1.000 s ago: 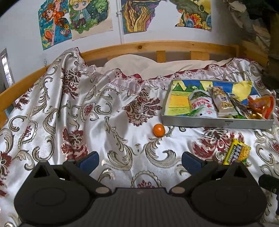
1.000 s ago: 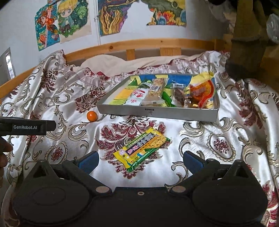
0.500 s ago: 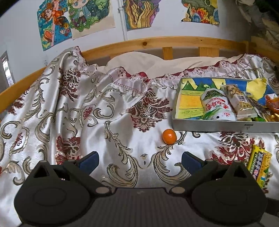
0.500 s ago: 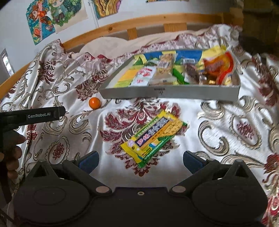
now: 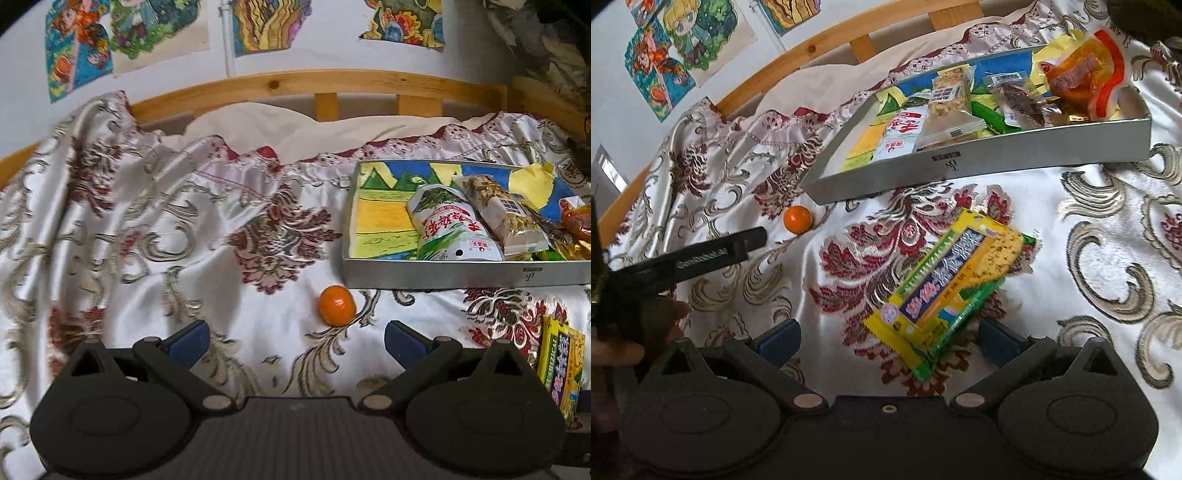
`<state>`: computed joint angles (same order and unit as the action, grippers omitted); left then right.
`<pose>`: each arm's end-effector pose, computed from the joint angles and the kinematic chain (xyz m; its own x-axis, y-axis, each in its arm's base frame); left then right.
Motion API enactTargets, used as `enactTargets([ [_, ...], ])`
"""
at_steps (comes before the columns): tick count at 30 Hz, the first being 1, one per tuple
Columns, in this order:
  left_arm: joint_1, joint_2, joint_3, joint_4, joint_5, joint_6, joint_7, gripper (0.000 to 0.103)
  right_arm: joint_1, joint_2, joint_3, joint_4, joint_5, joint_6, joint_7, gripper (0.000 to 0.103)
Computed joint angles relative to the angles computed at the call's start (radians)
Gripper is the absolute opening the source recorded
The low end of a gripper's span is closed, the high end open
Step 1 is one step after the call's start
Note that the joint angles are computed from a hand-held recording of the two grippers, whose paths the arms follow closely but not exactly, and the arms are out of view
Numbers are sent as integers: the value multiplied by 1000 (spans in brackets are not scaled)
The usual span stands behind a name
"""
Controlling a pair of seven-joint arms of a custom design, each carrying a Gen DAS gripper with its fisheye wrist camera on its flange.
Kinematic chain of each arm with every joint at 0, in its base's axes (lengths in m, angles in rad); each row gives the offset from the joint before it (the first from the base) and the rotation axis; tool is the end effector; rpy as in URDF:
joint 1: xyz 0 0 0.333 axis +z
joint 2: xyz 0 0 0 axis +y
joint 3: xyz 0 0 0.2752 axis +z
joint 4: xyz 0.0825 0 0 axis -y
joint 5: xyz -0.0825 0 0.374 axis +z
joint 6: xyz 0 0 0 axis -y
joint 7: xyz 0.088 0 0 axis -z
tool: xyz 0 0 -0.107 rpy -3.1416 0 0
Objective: Organize snacks
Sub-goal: 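Close the left tool on the mandarin while the right tool grasps the biscuit pack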
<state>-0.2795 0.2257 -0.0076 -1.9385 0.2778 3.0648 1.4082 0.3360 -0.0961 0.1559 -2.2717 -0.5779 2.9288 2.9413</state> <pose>0.6029 -0.2004 0.4420 -0.3331 -0.9375 -0.1009 -0.5595 0.2827 -0.7791 0.4608 0.2876 0.4426 -0.1698 -0.8808 -0.4420 -0.7143 0.4190 -0.5606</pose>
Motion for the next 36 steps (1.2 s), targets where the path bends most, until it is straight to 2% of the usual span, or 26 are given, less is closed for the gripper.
enactTargets([
  [5,166,90,-207,95,-282,-39,280,103,-28,28,1,11,-109,61,110,97],
  [7,190,121,-241,127,-354,-47,347,102,-35,37,-4,17,-157,78,158,92],
  [10,199,163,-260,176,-434,-69,407,97,-41,44,-12,19,-205,91,235,90],
  [16,219,216,-292,249,-600,-132,501,78,-46,50,-19,35,-322,67,387,83],
  [20,209,230,-291,268,-643,-146,558,45,-51,73,-35,58,-428,77,503,75],
  [21,204,230,-286,269,-651,-156,558,38,-52,78,-41,64,-463,81,540,69],
  [23,201,224,-285,259,-675,-152,563,31,-46,82,-49,68,-469,69,555,56],
  [24,200,221,-286,252,-684,-141,570,30,-42,80,-51,66,-458,60,550,47],
  [25,195,220,-281,251,-686,-139,570,30,-41,81,-54,66,-458,60,552,43],
  [28,205,222,-293,252,-719,-139,585,29,-47,87,-65,66,-511,101,618,43],
  [31,229,213,-325,240,-767,-143,634,29,-52,100,-78,75,-561,144,665,48],
  [36,253,164,-372,183,-868,-151,740,29,-46,110,-88,91,-611,153,677,47],
])
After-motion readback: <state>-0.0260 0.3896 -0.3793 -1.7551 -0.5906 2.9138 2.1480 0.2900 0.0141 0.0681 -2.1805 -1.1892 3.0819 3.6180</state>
